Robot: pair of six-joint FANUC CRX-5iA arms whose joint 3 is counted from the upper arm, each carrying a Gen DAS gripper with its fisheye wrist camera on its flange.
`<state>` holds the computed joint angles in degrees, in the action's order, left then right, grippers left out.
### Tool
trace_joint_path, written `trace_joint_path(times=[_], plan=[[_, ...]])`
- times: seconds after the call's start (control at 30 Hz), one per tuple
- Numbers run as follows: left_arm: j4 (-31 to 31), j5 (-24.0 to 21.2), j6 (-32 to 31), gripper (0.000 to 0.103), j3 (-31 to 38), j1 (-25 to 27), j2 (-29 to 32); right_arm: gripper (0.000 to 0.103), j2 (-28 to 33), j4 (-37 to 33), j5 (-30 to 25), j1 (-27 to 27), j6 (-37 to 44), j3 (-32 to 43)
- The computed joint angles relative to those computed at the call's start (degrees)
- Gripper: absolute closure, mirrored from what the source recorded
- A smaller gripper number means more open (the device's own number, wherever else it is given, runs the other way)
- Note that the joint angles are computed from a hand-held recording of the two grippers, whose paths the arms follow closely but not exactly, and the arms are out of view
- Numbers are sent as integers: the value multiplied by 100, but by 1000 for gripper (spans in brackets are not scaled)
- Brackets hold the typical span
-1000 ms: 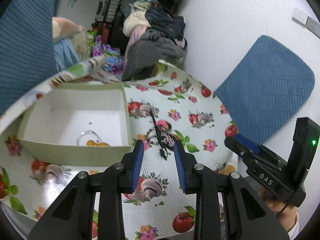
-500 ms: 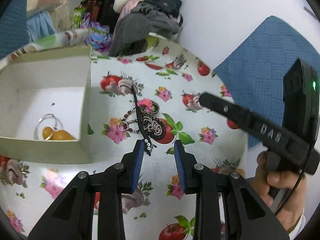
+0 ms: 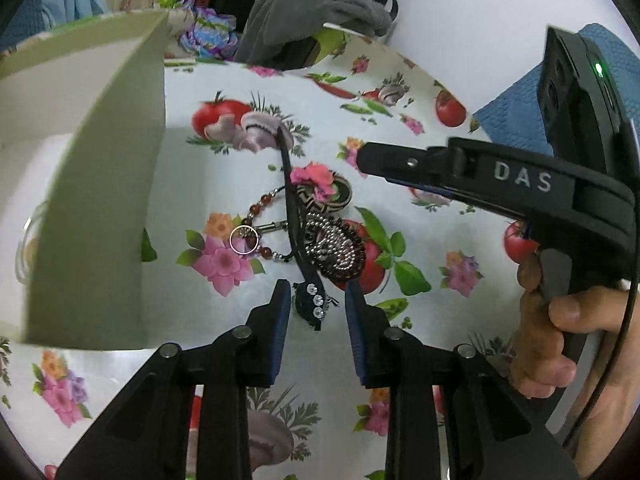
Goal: Organize jewelry
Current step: 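Grasp the pink-flower hair clip with the right tool while the left tool grasps a black hairpin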
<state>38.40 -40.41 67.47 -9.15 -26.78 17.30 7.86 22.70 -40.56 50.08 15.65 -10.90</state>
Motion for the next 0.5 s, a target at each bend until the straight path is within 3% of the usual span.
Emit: trace_joint_path(times=[0.17,0.5], plan=[[-49,29,77,74,88,-26,167,75,391,-545,-305,-132,923,501],[276,213,-271,75,98,-45,359,73,857,-714,-799,-243,1502,1004]])
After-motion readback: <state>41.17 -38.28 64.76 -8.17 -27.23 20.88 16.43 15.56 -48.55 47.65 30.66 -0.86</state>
